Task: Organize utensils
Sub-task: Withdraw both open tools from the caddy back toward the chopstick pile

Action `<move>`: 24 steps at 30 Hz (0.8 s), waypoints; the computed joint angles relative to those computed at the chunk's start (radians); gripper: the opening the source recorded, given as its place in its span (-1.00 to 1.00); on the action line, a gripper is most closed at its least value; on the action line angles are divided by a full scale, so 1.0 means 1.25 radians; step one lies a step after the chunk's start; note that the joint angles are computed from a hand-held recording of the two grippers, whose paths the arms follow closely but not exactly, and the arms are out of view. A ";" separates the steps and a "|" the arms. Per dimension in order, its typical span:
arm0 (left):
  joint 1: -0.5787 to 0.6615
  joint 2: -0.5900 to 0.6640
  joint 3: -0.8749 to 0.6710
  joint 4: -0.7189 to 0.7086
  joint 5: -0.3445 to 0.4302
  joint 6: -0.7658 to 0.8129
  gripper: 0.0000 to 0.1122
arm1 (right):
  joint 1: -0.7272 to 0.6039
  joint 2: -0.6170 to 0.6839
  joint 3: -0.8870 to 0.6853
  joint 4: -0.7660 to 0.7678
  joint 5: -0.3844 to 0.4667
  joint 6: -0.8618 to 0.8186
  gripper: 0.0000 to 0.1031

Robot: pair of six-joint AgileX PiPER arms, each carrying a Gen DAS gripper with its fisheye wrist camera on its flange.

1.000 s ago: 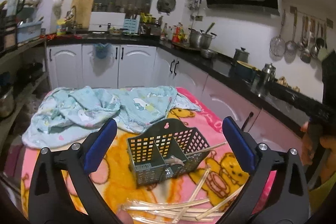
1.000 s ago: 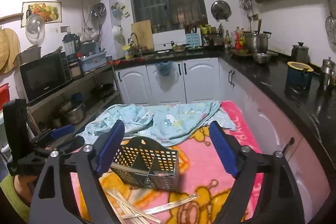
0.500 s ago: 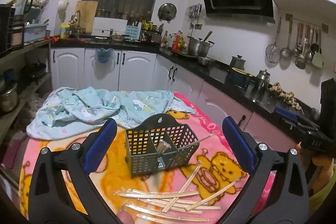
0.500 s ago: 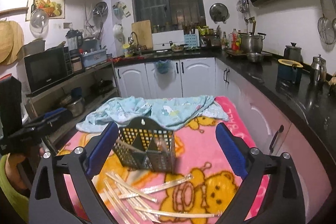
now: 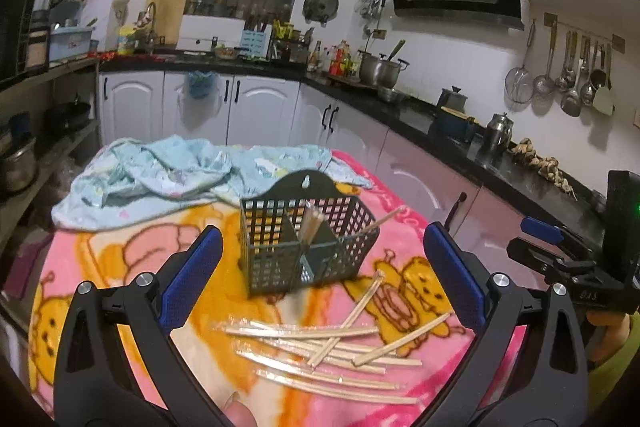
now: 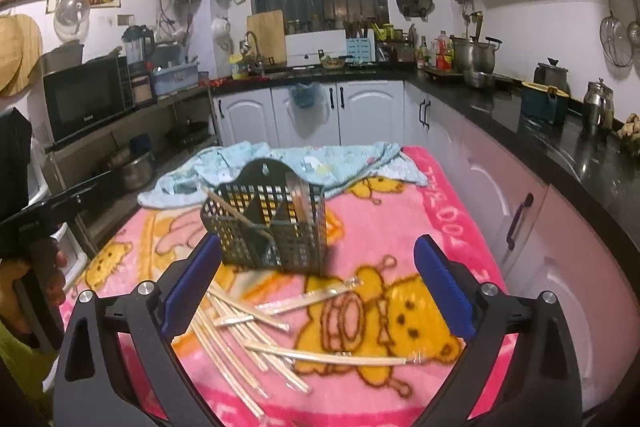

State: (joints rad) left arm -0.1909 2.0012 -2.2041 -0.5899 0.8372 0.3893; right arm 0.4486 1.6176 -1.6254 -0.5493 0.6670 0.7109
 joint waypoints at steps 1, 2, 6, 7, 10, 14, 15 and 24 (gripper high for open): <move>0.000 -0.003 0.010 0.001 -0.001 0.002 0.65 | 0.002 -0.004 0.013 -0.003 -0.001 0.006 0.83; 0.000 -0.008 0.025 0.003 -0.004 0.005 0.65 | 0.003 -0.007 0.023 -0.008 -0.002 0.012 0.83; 0.001 -0.033 0.090 -0.002 -0.023 0.028 0.65 | 0.005 -0.010 0.052 -0.013 -0.006 0.019 0.83; 0.001 -0.037 0.099 -0.002 -0.025 0.031 0.65 | 0.007 -0.009 0.056 -0.015 -0.005 0.021 0.83; 0.002 -0.047 0.135 0.004 -0.032 0.038 0.65 | 0.016 -0.002 0.072 -0.030 -0.003 0.033 0.84; 0.009 -0.052 0.167 0.008 -0.034 0.043 0.65 | 0.023 0.005 0.093 -0.030 -0.007 0.034 0.84; 0.010 -0.054 0.176 0.009 -0.035 0.045 0.65 | 0.025 0.006 0.098 -0.032 -0.007 0.037 0.84; 0.019 -0.048 0.221 0.038 -0.035 0.051 0.65 | 0.022 0.026 0.127 -0.005 -0.009 0.019 0.84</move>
